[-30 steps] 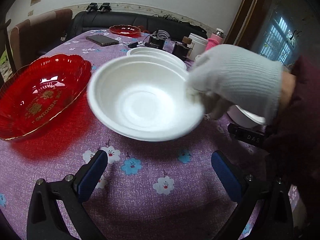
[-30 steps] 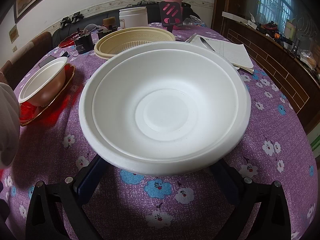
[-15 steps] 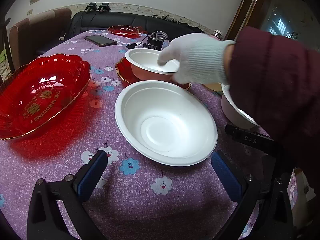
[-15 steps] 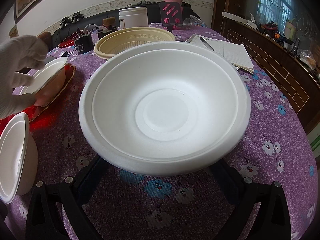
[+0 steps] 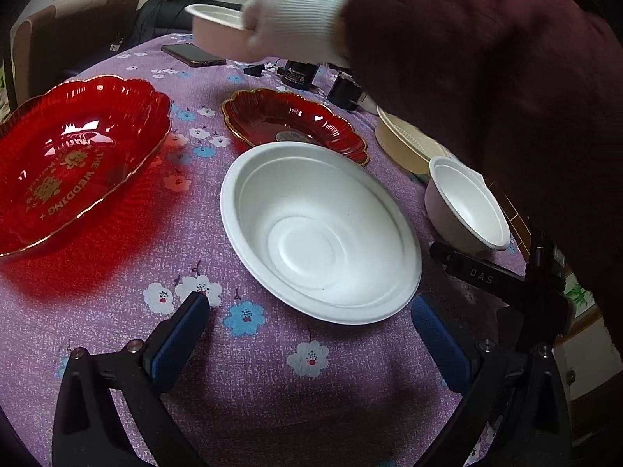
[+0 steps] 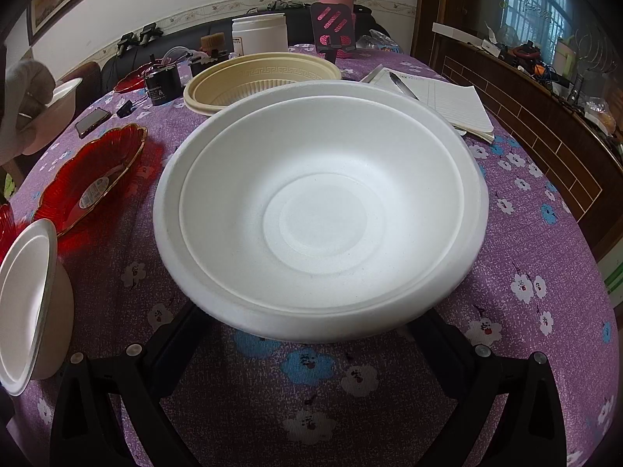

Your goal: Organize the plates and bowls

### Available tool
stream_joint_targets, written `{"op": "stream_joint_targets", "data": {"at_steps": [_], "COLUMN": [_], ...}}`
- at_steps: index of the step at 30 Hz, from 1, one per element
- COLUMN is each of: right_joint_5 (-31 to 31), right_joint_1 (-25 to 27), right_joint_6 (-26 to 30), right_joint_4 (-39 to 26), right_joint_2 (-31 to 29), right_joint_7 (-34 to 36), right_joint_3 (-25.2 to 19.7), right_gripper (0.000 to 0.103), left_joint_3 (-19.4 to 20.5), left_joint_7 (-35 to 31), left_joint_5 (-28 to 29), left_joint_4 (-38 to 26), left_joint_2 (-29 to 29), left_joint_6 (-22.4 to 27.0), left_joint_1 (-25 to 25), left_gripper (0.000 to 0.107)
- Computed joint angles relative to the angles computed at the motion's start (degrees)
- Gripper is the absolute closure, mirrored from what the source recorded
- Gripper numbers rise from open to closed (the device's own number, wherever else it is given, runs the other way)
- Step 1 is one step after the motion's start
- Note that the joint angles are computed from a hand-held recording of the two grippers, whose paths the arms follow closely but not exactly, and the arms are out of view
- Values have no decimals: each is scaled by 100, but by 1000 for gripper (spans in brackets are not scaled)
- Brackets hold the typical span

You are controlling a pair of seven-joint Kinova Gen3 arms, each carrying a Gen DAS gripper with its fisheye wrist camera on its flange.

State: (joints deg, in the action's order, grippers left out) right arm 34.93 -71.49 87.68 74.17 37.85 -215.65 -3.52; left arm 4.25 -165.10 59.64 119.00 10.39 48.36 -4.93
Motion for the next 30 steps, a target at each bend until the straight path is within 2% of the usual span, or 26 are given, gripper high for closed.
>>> {"op": "stream_joint_targets", "data": {"at_steps": [9,23,27,30], "right_joint_5": [2,2,2,0], "right_joint_1": [2,0,2,5], "right_joint_6": [0,-1,-4,-1], "right_joint_4": [2,3,5,-1], "right_joint_2": [0,1,2,6], "right_joint_7": [-1,-5,-4,3], "right_joint_3": [-3,-4,-3,-4], "right_gripper": [1,1,1,1], "left_joint_3": [10,-120,-138,-148], "left_joint_7": [-29,-916,-1196,-1112], "left_joint_5": [31,605,833,670], "left_joint_4": [2,425,647,724], "left_joint_2": [26,-296,-519,-783], "left_joint_6": [17,-93,-441,-774], "left_joint_1": [-28,-40,97,262], "left_gripper": [4,4,4,4]}}
